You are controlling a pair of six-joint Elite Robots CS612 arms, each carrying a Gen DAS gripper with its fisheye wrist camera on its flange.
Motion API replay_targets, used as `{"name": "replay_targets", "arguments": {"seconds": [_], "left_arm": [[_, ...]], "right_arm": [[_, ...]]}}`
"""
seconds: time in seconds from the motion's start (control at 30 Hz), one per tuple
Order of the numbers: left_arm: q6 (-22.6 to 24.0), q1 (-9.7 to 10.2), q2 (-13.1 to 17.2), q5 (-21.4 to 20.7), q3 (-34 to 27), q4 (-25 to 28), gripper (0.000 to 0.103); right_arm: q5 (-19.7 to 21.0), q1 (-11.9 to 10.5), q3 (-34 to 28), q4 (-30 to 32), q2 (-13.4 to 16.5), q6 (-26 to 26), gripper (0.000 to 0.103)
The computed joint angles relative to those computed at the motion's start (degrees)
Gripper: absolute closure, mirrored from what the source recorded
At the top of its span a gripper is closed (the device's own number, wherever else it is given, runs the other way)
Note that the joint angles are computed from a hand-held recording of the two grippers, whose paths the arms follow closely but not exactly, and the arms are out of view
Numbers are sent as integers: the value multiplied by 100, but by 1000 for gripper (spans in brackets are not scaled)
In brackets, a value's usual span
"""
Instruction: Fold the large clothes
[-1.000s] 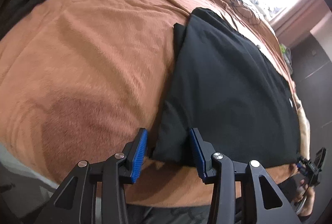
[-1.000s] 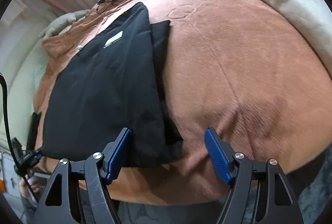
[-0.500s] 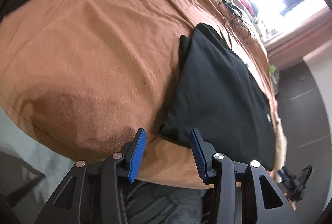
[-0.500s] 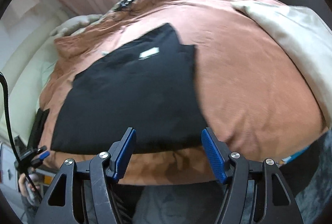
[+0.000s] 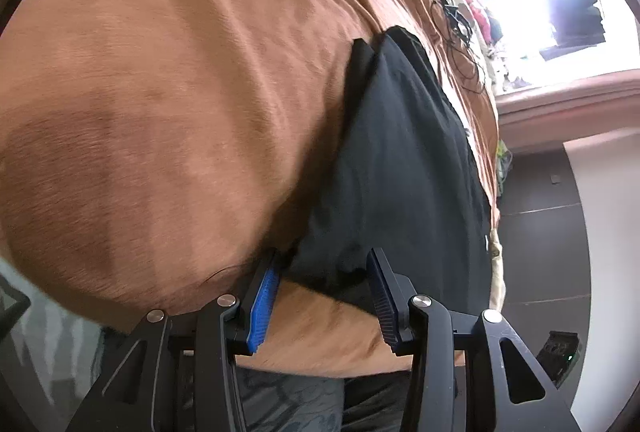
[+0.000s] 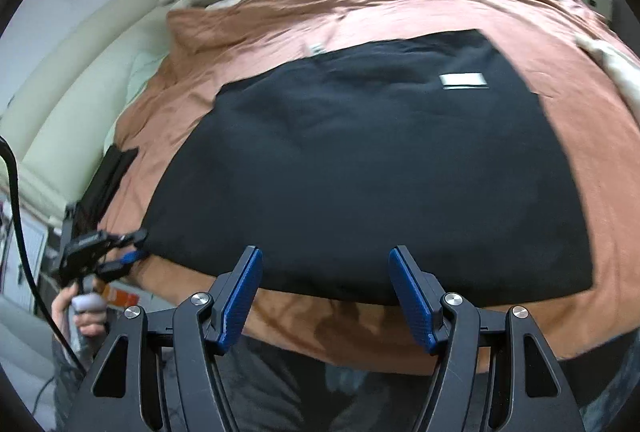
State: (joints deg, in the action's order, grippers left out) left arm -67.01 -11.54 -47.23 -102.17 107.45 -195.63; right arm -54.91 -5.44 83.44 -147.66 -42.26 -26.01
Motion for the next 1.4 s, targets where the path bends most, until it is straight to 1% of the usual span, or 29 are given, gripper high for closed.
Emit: {"name": "replay_targets", "arguments": {"seconds": [0.07,0.17,0.23,0.33,0.4,0.47,0.53,0.67,0.73,0.83,0.97,1.13,1.23,1.27,1.3,1.4], "left_arm": [[-34,5,61,-2,-73,-46,57],[-178,31,148,-59,-119,-196,58],[-202,26,152,-12,-111,-217,63],[-244,2,139,80,-65,-266,69],[-341,-2,149,103,-22,-384,72],[-419,5,173,92,-17,-471,73],[-461,5,175,93,7,-537,74],[-698,25,206,37,28,-668,75],[-779,25,208,45,38,-694,76],[-827,10,197,105,43,-666,76],[-993,1,219,140,66,-763,76],[-1162,-13,201,198,102,-740,76],[-1279,-28,195,251,119,-740,76],[-1296,-35,188,276,130,-740,76],[-1332,-39,187,289,143,-764,76],[-1514,-41,212,280,170,-896,76]], "right_arm": [[-63,109,-5,78,2,-129,41],[-182,238,-21,182,4,-348,43],[-368,322,-46,192,18,-469,45],[-611,414,-166,271,102,-453,45],[-810,481,-307,371,209,-417,47],[-1084,553,-453,330,336,-325,53],[-1261,603,-583,313,425,-218,55],[-1461,680,-1036,464,671,-4,55],[-1489,714,-1276,615,790,67,55],[-1663,773,-1672,712,989,257,55],[-1737,827,-2360,987,1332,479,60],[-1774,889,-3065,1363,1678,556,60],[-1888,946,-3501,1521,1891,598,60],[-1919,967,-3721,1629,2002,622,60],[-1928,973,-3796,1665,2039,636,60],[-1944,1015,-4279,1845,2280,687,61]]}}
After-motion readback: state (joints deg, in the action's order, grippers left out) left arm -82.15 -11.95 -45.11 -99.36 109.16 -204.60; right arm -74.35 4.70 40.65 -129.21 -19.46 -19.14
